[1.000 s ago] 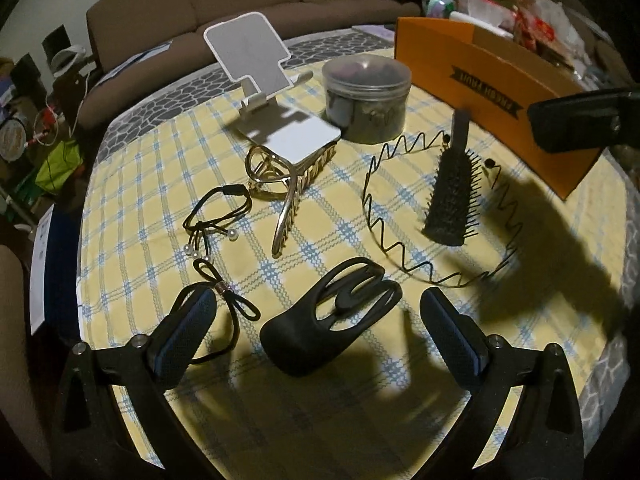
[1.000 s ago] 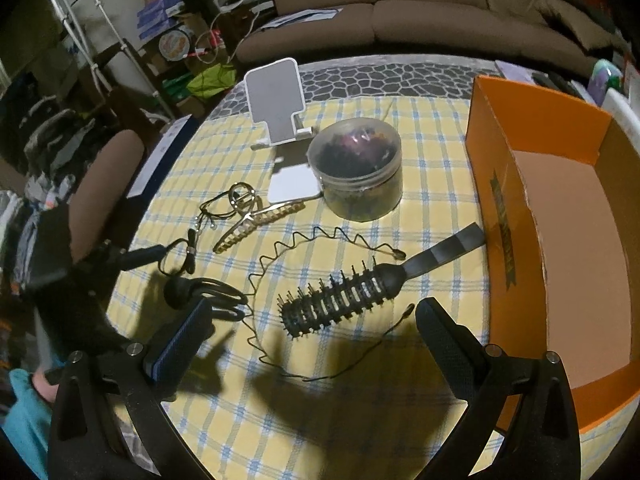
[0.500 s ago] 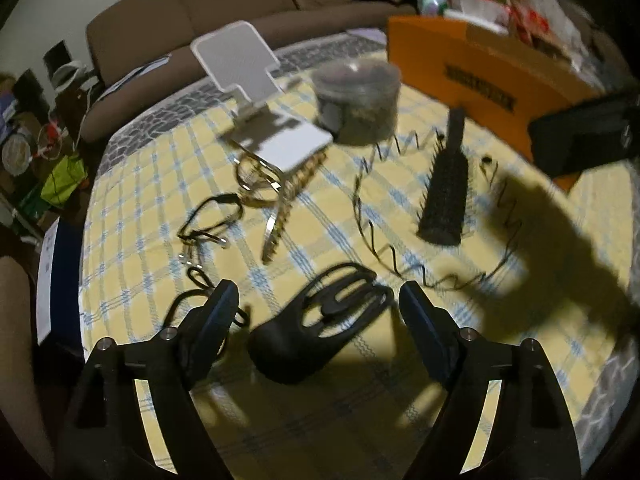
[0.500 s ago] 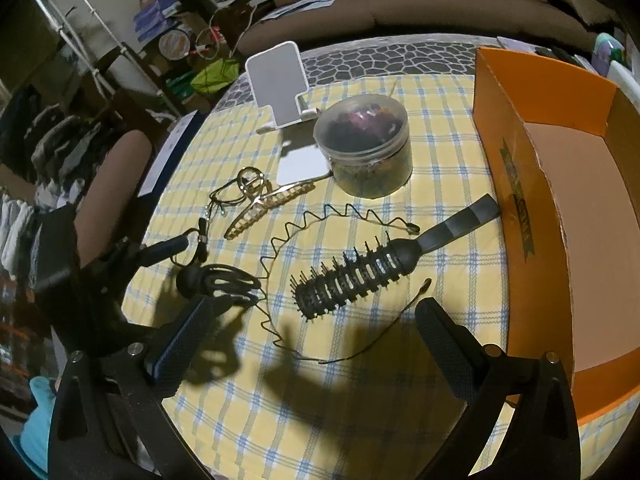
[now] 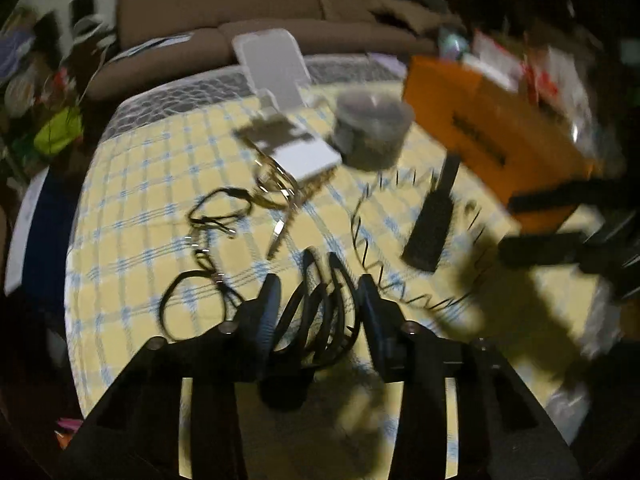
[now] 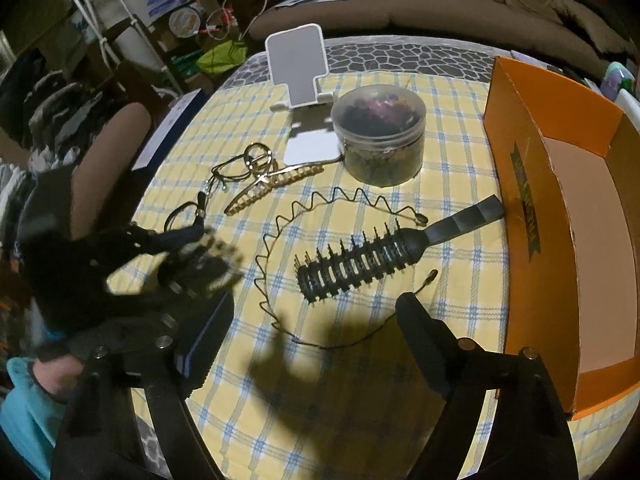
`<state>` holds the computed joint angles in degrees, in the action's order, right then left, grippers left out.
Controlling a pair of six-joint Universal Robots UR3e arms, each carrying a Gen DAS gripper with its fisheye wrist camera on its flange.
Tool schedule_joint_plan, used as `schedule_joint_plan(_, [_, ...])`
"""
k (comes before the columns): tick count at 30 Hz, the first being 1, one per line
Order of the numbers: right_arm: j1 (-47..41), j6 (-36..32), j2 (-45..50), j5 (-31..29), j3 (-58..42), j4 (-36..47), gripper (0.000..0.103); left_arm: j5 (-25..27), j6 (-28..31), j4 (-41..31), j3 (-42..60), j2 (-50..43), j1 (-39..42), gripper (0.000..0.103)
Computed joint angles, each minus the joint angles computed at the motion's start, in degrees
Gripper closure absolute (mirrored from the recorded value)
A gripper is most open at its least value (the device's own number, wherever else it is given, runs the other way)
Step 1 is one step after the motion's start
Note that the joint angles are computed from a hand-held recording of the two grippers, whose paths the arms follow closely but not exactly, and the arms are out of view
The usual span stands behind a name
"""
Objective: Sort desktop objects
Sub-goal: 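Close the left tool on the black claw hair clip, then lift the black claw clip off the table with the left tool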
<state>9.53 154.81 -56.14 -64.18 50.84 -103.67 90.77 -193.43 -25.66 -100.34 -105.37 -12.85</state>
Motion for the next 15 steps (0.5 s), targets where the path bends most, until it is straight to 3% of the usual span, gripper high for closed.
schedule_joint_plan(3, [0.03, -0.16, -0.52, 0.64, 0.0, 0.52, 0.018, -2.25, -2.52, 2.38, -6.37, 8.31, 2.82, 0.071])
schedule_joint_plan(5, [0.17, -0.03, -1.06, 1.2, 0.38, 0.31, 0.018, -4.65, -3.92, 4.47, -11.38, 14.37, 5.68, 0.079])
schedule_joint_plan(8, [0.72, 0.29, -1.64, 2.03, 0.91, 0.17, 0.018, -9.47, -6.12, 5.83, -18.34, 21.38, 10.85, 0.079])
schedule_joint_plan(12, [2.44, 0.41, -1.96, 1.2, 1.94, -0.72, 0.018, -11.86, -6.77, 4.13, -21.82, 23.61, 14.98, 0.079])
schedule_joint_plan(13, [2.76, 0.36, -2.11, 0.93, 2.25, -0.86, 0.018, -11.46, -6.9, 3.29, -21.78, 23.46, 15.29, 0.078])
schedule_joint_plan(15, [3.45, 0.33, -2.33, 0.22, 2.94, -1.42, 0.018, -11.81, -7.33, 1.52, -21.92, 22.42, 16.36, 0.066])
